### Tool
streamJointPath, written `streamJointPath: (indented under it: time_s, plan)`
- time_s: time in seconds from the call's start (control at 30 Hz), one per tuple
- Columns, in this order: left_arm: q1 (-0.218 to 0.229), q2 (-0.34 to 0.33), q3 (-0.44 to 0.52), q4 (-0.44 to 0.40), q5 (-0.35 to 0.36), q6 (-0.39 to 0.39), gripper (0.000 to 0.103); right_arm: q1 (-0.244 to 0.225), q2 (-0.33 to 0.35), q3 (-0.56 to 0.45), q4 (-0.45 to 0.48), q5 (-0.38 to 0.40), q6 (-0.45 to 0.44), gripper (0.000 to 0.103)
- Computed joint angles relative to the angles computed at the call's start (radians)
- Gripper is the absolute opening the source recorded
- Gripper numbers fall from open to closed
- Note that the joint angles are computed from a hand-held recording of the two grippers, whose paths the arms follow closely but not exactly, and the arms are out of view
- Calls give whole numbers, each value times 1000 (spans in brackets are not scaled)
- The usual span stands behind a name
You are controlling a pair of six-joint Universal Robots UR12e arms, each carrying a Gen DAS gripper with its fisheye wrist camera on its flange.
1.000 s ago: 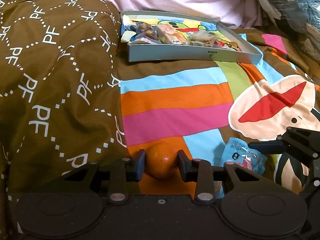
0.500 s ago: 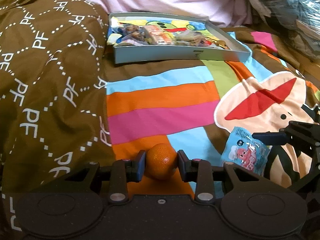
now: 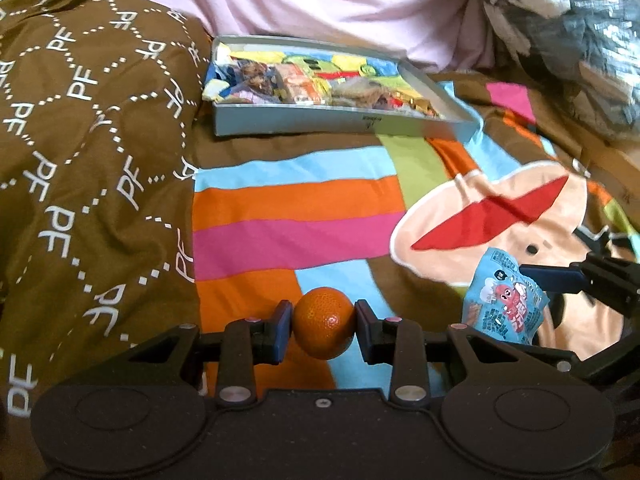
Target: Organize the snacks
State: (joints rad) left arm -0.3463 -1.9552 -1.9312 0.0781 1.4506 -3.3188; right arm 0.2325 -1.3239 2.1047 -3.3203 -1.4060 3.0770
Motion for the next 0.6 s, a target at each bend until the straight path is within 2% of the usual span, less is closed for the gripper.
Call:
streamJointPath:
  time_s: [0.13,0.33,0.47,0.6]
  plan:
    - [-16,31,-18,31,35,-48,35,-15,-28,9,-25,26,-30,91]
    - [-58,87,-43,105,140,-86,35,-25,-75,-10,-49,77,-114,91]
    - [-82,132,-62,121,198,-141,35,-22,-107,-5,-82,108,-99,91]
    - [-116,173,-72,124,281,-134,35,-28,-143,4,-124,136,-106,91]
